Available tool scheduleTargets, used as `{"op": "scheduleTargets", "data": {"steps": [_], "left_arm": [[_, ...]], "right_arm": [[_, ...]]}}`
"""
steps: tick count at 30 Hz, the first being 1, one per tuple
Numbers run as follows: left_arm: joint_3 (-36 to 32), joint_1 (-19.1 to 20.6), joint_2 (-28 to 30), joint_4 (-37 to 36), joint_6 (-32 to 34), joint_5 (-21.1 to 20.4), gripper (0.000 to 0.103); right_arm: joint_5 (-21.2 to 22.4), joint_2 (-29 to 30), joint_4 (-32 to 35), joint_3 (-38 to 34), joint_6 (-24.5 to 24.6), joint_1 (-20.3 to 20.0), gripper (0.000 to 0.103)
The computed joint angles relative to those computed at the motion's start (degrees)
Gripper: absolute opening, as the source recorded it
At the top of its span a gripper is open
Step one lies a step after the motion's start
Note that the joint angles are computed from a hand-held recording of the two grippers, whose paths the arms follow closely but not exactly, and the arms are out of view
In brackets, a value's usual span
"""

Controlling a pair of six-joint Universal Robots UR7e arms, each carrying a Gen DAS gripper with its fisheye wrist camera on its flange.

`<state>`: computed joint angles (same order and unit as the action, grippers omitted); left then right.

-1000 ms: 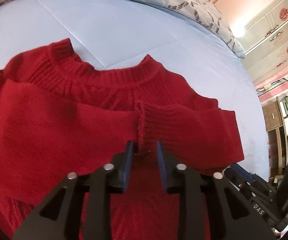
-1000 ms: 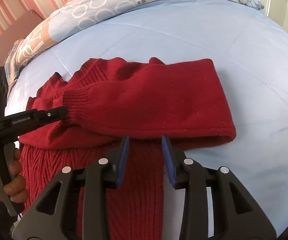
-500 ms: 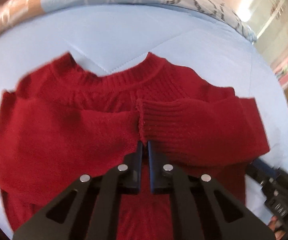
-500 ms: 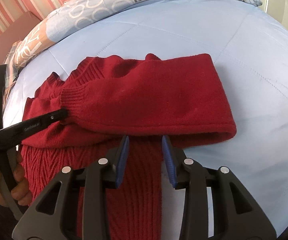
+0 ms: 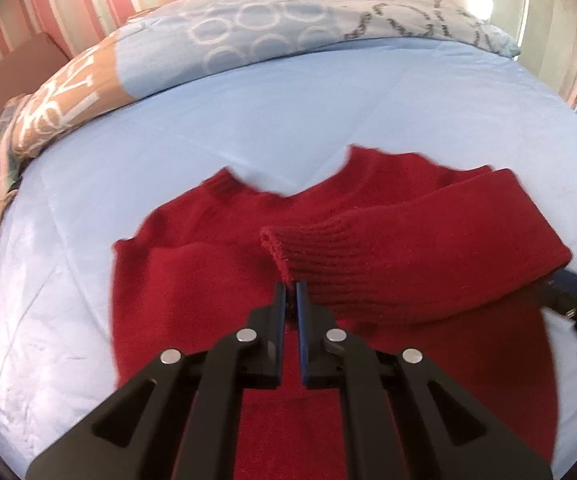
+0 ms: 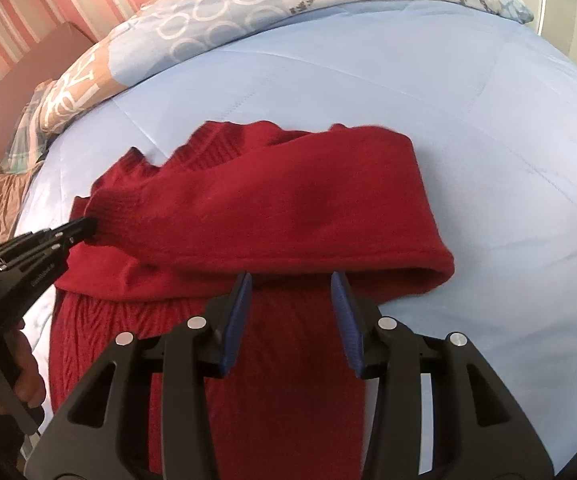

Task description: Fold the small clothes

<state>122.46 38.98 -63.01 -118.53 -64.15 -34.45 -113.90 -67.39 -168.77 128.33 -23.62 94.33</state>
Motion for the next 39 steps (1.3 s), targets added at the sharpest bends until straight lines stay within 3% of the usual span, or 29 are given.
{"op": "scheduleTargets", "data": {"steps": [6,16,28,33,39], "left_arm": [[2.67,-0.69,-5.17,12.19,-6.34,2.73,0.005],[7.50,0.02,-12.40,20.96,-15.69,0.17,0.005],[10.78,0.99,-14.24,18.11,-15.96,-0.94,0.006],[10.51,0.73,-14.95,18.64,-16.20,-1.33,0.006],[9.32,0.27,-14.74,22.22,-18.37,-1.51,0.006]], "right_arm": [[0.21,0.76,0.19,0.55,1.05,1.46,0.043],[-0.92,3.45,0.04,0.93,1.59,2.90,0.043],[-0.87,6.76,0.48,-0.40,2.25,4.80,0.043],[-0.18,4.39,4.03,0.55,5.66,5.57,0.043],[-0.07,3.62,2.58,-1.31,4.11,8.54,0.047]]}}
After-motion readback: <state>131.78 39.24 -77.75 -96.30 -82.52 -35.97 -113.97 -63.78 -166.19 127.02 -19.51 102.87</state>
